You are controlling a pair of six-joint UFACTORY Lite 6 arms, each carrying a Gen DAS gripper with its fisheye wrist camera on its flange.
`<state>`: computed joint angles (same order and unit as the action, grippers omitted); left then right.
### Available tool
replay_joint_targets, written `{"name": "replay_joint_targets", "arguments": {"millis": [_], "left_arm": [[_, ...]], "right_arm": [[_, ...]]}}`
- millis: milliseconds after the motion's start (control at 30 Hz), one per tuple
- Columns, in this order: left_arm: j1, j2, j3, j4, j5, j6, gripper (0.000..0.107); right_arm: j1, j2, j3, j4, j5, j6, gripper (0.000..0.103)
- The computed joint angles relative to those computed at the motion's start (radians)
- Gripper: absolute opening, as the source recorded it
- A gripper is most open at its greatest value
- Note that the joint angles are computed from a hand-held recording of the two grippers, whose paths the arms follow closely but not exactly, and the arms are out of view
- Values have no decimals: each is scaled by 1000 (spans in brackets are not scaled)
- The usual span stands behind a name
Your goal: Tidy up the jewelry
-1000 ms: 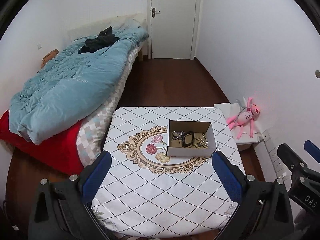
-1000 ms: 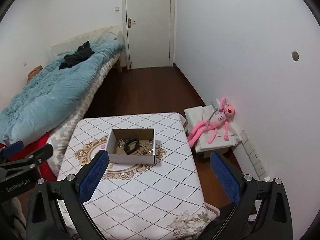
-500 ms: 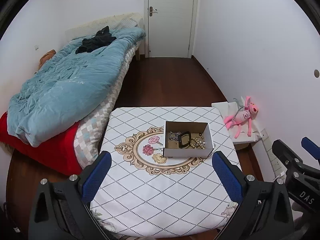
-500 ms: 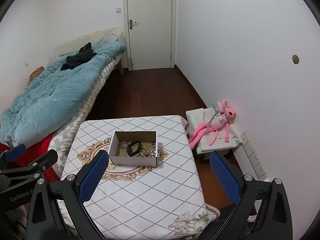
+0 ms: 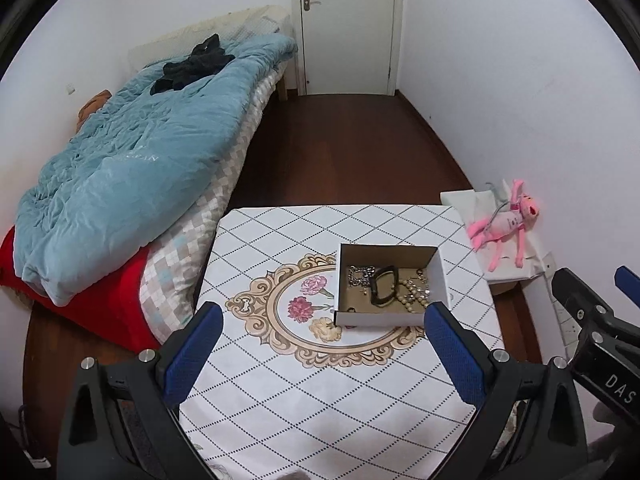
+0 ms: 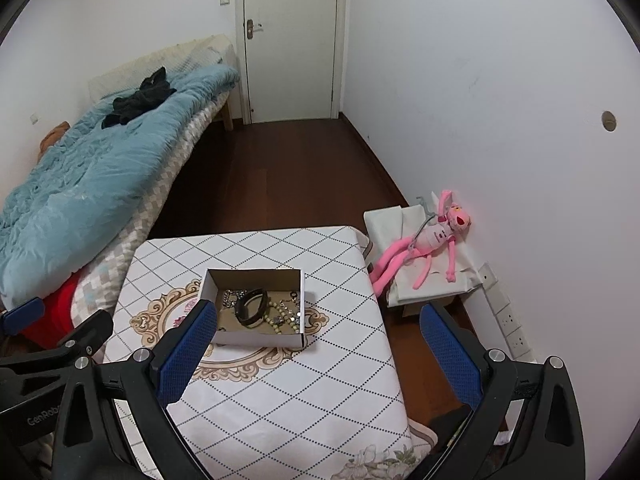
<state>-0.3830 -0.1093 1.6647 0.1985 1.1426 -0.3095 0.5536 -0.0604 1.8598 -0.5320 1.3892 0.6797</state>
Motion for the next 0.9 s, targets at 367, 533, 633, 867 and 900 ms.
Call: {"name": "replay_joint_targets", "arguments": {"millis": [367, 533, 633, 867, 900], "left_arm": [[23, 146, 48, -62, 10, 48, 103], [19, 172, 46, -74, 17, 53, 103], [20, 184, 49, -81, 23, 55, 103], [24, 195, 65, -73, 28, 53, 103], [27, 200, 71, -80, 32, 60, 103]], "right_arm": [[-165, 106, -22, 119, -76, -106, 103], [-196, 132, -23, 159, -73, -146, 103], [-204, 140, -22, 168, -70, -155, 103], [-209, 145, -17, 177, -67, -163, 103], [-210, 147, -16, 180, -66, -163, 103]]}}
